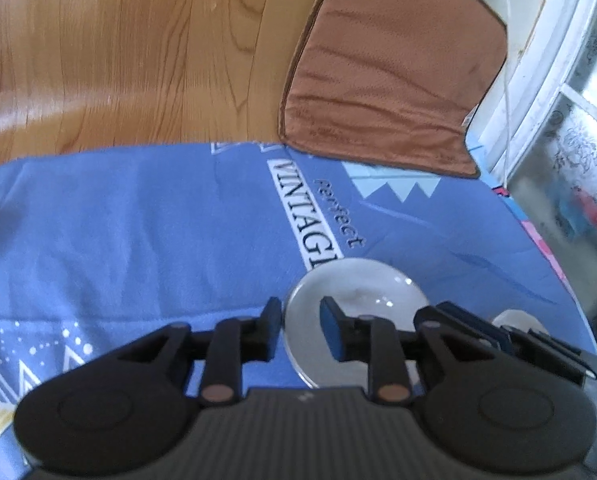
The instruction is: Organize plates and bowls
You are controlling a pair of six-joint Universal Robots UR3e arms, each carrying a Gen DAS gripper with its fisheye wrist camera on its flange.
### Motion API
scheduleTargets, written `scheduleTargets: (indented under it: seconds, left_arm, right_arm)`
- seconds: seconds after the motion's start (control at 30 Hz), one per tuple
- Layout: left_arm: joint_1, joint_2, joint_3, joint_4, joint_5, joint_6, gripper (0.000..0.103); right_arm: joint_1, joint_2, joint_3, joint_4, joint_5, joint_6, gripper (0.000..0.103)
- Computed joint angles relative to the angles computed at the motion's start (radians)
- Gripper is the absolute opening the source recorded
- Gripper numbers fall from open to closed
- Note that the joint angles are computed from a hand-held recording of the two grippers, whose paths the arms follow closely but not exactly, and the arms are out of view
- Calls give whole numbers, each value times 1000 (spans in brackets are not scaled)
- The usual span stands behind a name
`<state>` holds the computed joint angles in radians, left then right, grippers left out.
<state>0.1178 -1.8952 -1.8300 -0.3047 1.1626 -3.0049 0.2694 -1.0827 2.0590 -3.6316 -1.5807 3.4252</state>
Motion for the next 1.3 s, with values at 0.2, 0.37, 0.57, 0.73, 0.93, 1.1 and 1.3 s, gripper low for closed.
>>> scheduleTargets:
  seconds: [0.2,0.37,0.57,0.73,0.93,1.1,1.3]
  left_arm:
    - [69,149,-178,120,-3,28,23]
    - [135,222,-289,190,60,56,23]
    - [257,297,-407,264,63,104,23]
    - [385,339,-468,277,0,135,23]
    - [512,340,-508,307,-50,159,25]
    - [602,309,-526,351,-72,173,25]
    - [678,242,-507,375,-80,170,25]
  right_arm:
    - [35,-33,37,-104,-41,-15,16]
    - [56,-47,9,-38,44,-30,17]
    - [80,-40,-92,120,143,-9,17]
    - [134,-25,-188,210,143,-3,23]
    - [187,11,-327,314,143,-19,25]
    - [207,55,-456,423,190,-7,25]
    - [253,133,-621,546,197,-18,25]
